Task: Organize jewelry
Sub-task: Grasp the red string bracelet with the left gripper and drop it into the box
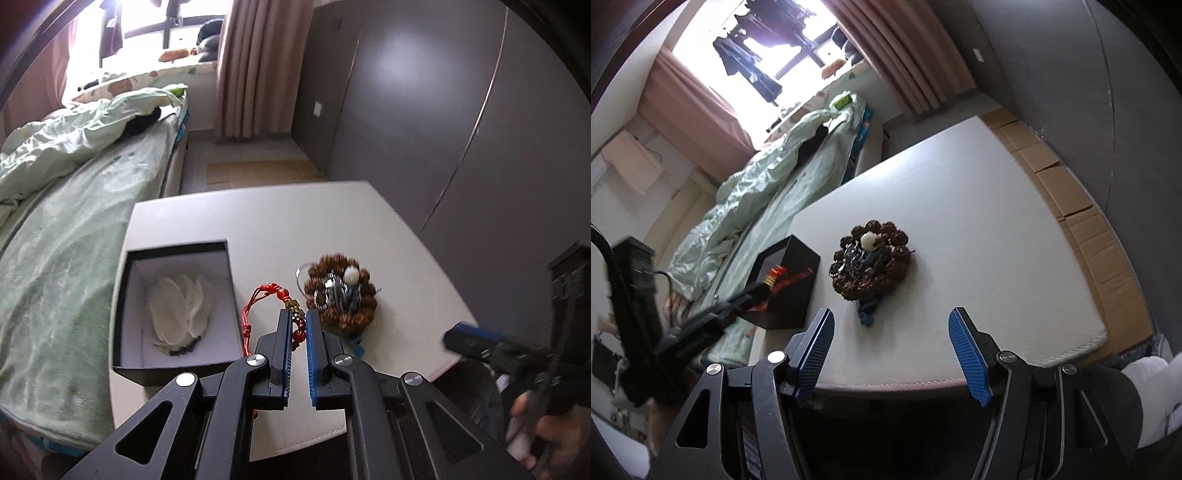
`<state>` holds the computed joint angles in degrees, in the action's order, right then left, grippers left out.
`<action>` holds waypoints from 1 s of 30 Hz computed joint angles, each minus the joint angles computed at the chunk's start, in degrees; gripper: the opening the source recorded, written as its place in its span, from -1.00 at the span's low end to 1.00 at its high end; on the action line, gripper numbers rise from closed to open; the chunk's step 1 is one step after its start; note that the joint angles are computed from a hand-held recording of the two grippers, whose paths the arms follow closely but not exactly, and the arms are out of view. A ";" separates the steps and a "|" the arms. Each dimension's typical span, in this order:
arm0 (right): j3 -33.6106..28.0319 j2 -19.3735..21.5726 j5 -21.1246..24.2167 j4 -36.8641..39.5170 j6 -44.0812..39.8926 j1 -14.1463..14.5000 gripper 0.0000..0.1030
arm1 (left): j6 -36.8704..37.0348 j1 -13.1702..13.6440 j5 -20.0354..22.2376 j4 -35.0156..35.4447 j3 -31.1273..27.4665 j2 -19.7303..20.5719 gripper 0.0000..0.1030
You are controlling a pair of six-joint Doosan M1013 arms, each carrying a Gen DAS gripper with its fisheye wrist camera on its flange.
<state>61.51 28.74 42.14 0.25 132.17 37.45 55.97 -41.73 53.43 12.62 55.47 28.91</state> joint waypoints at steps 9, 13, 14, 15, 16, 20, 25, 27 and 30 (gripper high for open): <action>-5.91 3.46 5.66 0.73 -2.17 0.71 0.53 | -0.02 1.70 -4.43 -1.17 2.41 -2.49 -0.86; -8.08 4.60 7.84 -0.65 -1.21 0.91 0.53 | 0.65 2.58 -5.77 -1.99 2.97 -3.12 -0.86; -8.48 4.83 8.09 -0.96 -1.09 0.92 0.53 | 1.10 2.85 -5.98 -2.40 3.03 -3.22 -0.86; -8.92 5.08 8.41 -1.20 -1.09 0.93 0.53 | 1.18 3.10 -6.09 -2.49 3.12 -3.31 -0.86; -9.38 5.35 8.73 -1.26 -1.27 0.93 0.53 | 1.14 3.40 -6.21 -2.66 3.21 -3.36 -0.86; -11.29 6.58 9.82 -0.97 -2.74 0.94 0.53 | 1.59 4.46 -6.32 -4.25 3.67 -3.39 -0.86; -14.08 8.56 12.59 -0.84 -4.85 1.04 0.53 | 1.75 5.66 -6.60 -6.87 4.21 -3.09 -0.86; -15.77 9.70 14.14 -1.21 -5.41 1.06 0.53 | 1.74 6.04 -6.56 -7.73 4.43 -2.95 -0.86; -18.55 11.42 16.31 -1.73 -5.87 1.04 0.53 | 1.71 6.42 -6.42 -8.39 4.65 -2.86 -0.86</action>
